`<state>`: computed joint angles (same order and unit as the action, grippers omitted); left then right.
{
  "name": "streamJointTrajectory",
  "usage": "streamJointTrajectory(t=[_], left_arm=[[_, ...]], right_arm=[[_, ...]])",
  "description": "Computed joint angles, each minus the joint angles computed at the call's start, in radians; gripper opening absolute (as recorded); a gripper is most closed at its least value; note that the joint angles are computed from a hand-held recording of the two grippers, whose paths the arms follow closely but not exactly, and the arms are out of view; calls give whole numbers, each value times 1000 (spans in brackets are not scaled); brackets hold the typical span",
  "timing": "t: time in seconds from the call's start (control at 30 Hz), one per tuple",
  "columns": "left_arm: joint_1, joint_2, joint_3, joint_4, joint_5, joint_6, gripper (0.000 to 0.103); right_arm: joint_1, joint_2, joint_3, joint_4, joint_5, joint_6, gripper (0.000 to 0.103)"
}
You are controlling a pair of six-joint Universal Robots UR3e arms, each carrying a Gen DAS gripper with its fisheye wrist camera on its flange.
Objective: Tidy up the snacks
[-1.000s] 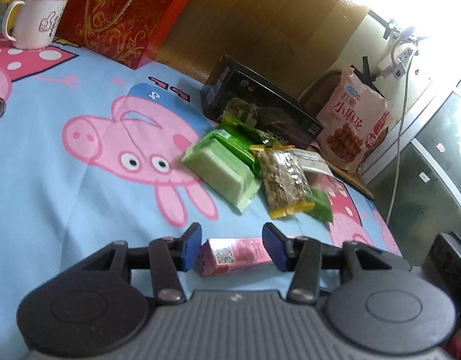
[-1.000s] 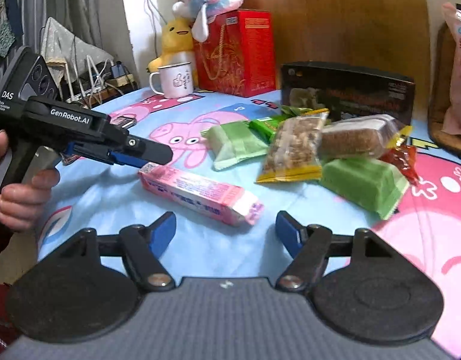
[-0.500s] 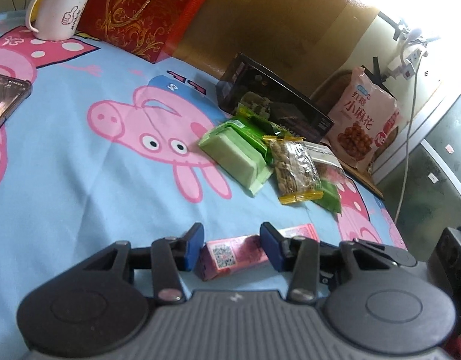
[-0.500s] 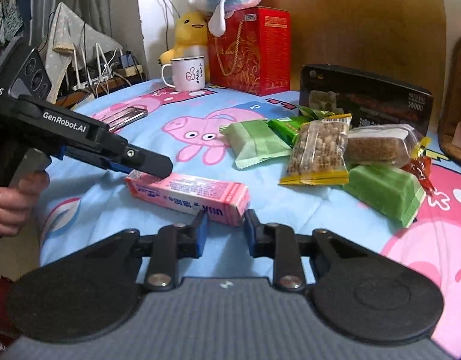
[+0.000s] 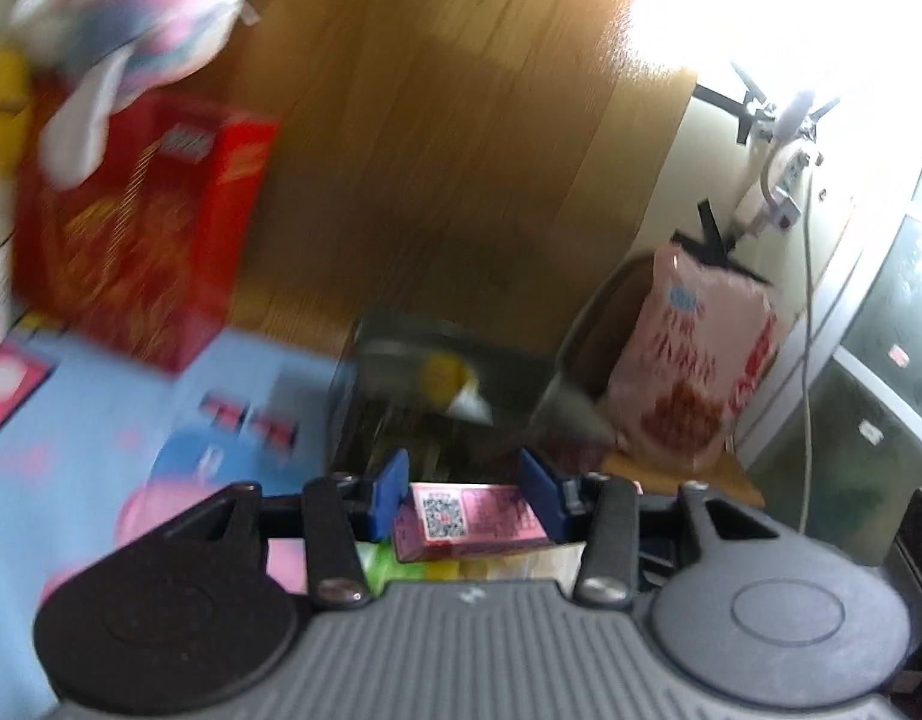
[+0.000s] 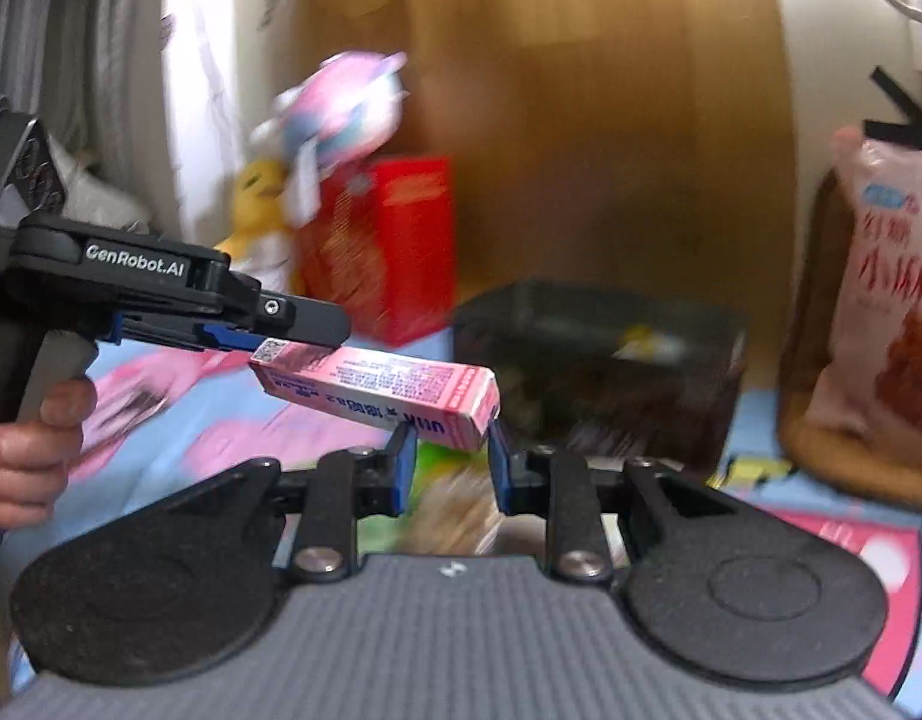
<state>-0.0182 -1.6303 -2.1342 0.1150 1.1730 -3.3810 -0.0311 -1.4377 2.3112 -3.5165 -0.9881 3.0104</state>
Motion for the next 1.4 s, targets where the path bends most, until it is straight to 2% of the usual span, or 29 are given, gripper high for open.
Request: streamJointTrajectory(t=[0.1,0.23,0.4,0.47,0.53,0.63,0.87,0.97,1.1,1.17,1.27,1.37,1.4], left_arm=[[-59,-180,259,-67,53,-24,41],[-102,-363,510,-150,99,-39,41],[-125,-495,677,-214,150,-51,43],[-119,-514,692,-232,143,-56,43],[-100,-500,650,-206,111,-52,45],[-65,-447,556,-153,78,-51,45],[42,-217,161,-4,-69,-35,45],[72,-125,-24,46,-134,-7,46],[77,-33,-211,94,-161,-2,46],[74,18,-293,110,-156,14,46],[74,87,-389,131,-143,35,48],[97,156,-466,140,-156,58,50],[106,174,-487,145,-162,66,50]], right_arm=[[-29,76,-140,63,-10,28,29],[-38,183,-289,121,-48,66,28],[-16,270,-380,158,-95,72,30],[1,287,-403,173,-117,74,37],[3,291,-389,135,-125,87,42],[-25,269,-338,72,-95,139,42],[-168,103,4,-105,37,202,42],[-192,74,83,-68,44,186,44],[-170,87,69,20,32,215,48],[-156,72,83,33,45,227,40],[-102,26,138,-33,4,222,25],[-61,-35,227,-109,-19,202,17],[-71,-61,285,-148,-3,182,12]])
